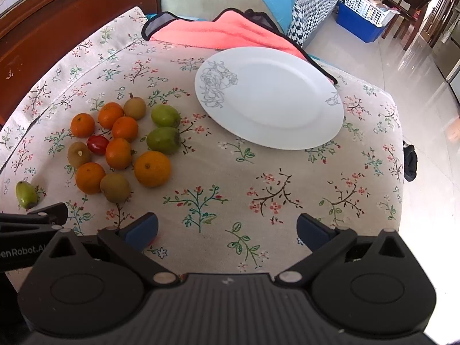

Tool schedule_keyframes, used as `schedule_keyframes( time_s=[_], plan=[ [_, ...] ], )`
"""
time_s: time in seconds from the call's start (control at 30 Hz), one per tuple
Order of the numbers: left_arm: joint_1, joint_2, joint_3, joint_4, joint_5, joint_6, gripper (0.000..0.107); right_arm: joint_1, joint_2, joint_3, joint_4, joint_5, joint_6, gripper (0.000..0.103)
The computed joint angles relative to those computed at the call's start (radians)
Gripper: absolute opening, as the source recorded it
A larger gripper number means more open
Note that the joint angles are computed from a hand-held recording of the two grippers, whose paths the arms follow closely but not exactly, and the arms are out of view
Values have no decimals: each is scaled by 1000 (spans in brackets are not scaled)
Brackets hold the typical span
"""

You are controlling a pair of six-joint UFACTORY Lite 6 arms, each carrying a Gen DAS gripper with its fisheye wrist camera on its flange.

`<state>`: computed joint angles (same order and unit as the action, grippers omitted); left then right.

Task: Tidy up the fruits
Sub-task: 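Move both tools toward the fruit cluster on the cloth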

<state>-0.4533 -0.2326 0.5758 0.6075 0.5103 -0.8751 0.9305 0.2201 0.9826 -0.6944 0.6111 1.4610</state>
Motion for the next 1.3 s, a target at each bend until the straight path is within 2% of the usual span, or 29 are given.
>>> schedule_keyframes(
  time_s=[0.47, 0.67, 0.87, 1.0, 1.13, 1.3],
  plan=[
    [-6, -35, -19, -32, 3, 12, 102, 17, 1, 3, -18, -1, 37, 102],
    [20, -66, -32, -163, -34, 133, 103, 19, 14, 9, -1, 14, 15, 101],
    [77, -74, -36, -332, -59, 310, 103, -2, -29, -35, -2, -33, 28, 101],
    [136, -99, -38, -337, -70, 363, 103, -16, -42, -43, 32, -62, -12, 101],
    [240, -160, -54, -362, -99, 444, 103, -20, -94, -98, -16, -120, 26, 101],
    [334, -147, -50, -482, -116, 600, 103, -37, -177, -195, -111, -217, 114, 101]
  ],
)
